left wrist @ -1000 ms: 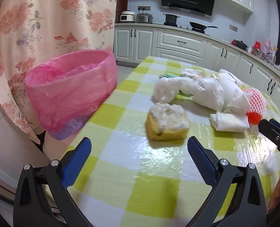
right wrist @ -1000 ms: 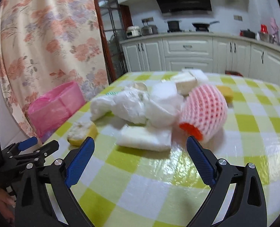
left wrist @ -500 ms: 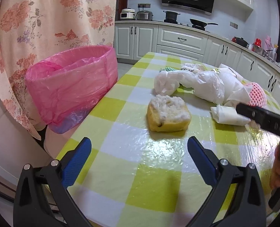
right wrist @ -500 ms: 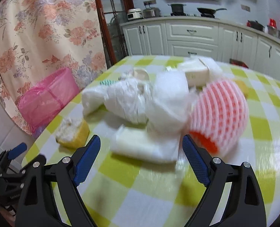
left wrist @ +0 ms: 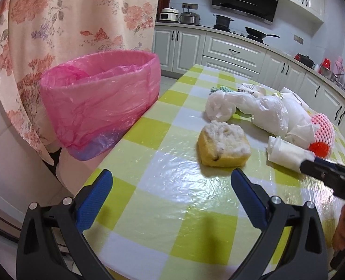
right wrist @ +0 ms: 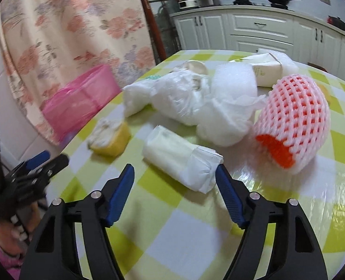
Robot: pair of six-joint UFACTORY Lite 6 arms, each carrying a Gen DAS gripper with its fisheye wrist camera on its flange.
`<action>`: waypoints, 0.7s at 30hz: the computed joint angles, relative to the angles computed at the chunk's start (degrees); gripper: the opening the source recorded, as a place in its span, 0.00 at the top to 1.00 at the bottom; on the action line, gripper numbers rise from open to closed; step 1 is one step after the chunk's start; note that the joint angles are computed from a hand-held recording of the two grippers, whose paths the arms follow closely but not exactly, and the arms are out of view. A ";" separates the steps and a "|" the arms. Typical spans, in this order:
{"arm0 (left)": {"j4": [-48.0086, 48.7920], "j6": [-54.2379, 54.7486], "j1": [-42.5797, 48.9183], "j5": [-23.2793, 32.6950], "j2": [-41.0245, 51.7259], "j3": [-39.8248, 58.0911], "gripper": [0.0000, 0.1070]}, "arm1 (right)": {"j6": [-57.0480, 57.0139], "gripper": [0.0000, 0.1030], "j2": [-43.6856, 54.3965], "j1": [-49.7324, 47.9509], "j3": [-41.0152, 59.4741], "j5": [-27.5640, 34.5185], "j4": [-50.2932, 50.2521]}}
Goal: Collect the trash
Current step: 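Return both tools to the table and grasp the wrapped white roll with the right tool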
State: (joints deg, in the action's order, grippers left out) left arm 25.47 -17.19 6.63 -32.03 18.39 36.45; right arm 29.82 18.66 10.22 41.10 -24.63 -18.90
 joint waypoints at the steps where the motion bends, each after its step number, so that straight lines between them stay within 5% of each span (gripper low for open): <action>1: 0.00 0.05 0.06 -0.09 0.18 0.08 0.08 | -1.44 0.33 -0.67 0.39 -0.49 0.03 1.31; 6: -0.78 1.09 -0.99 0.48 -0.33 0.35 0.08 | -17.70 0.33 -0.84 2.81 1.76 2.17 18.56; 15: -8.23 3.94 -7.67 5.40 4.42 8.01 0.08 | -16.67 0.33 8.04 2.37 11.70 7.98 10.99; 21: -12.12 5.25 -10.72 8.69 7.06 12.47 0.09 | -20.49 0.48 8.11 3.69 10.71 8.03 14.36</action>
State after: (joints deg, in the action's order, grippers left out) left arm 13.35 -11.94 -4.09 -23.34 25.46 48.92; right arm 9.33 26.77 13.91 51.82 -16.61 -4.54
